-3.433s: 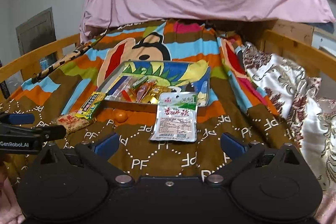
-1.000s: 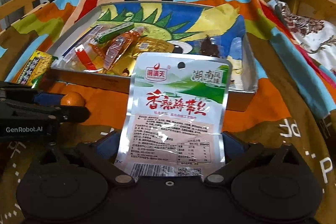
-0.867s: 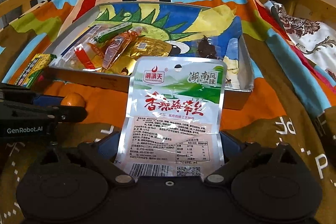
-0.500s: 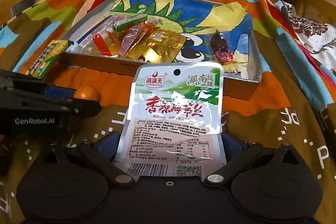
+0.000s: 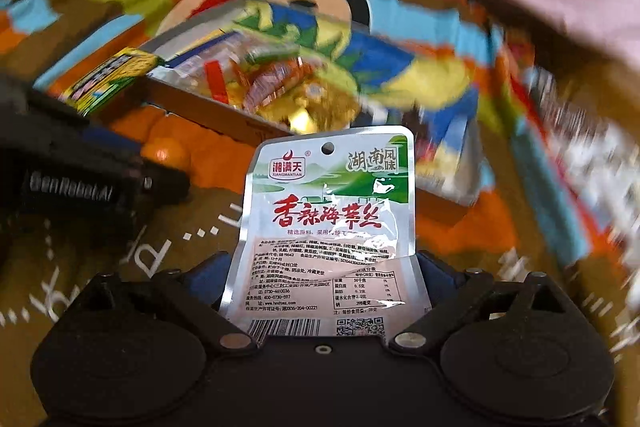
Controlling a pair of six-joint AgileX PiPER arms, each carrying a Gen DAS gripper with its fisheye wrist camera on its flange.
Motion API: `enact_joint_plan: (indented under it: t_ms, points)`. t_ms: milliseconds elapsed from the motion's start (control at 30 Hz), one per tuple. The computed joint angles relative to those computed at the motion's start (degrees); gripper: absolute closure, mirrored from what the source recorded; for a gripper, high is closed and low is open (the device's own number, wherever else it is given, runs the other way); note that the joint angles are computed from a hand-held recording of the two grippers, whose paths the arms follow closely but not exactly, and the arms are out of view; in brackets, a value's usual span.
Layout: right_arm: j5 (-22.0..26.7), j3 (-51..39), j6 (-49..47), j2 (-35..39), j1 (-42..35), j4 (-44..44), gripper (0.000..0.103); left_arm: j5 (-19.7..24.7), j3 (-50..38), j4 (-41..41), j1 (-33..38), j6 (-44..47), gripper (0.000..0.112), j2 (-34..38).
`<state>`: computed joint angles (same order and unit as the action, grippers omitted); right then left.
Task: Organize snacks
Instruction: 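Close the left tool on the orange and lift it, then carry the orange and kelp packet over the tray and lower them inside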
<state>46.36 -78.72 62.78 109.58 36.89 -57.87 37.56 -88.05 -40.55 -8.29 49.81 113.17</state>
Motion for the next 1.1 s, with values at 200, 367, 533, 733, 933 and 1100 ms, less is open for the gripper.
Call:
enact_joint_plan:
  t_ms: [200,367,533,733,933,1100]
  points:
    - [4.0,4.5,9.2,-3.8,3.8,-15.5,0.007,-5.0,5.9,-9.3,1.2,5.9,0.077,-6.0]
    - [6.7,6.7,14.0,-7.8,4.7,-21.3,0.007,-8.8,8.2,-18.1,1.6,11.9,0.077,-9.6]
    - [5.8,7.3,13.0,-11.3,3.6,-25.8,0.007,-9.3,3.3,-18.3,0.7,9.9,0.077,-8.2]
    - [1.2,5.4,12.5,-10.6,-1.8,-35.1,0.006,-11.1,-7.6,-17.8,-2.3,7.7,0.077,-1.6]
    - [-2.2,-3.7,19.8,-2.8,-8.3,-38.3,0.006,-12.0,-17.8,-19.8,-3.1,7.8,0.077,7.1]
    - [-6.6,-11.9,16.0,5.0,-12.6,-37.0,0.006,-4.7,-29.0,-16.4,-2.0,2.8,0.077,16.1]
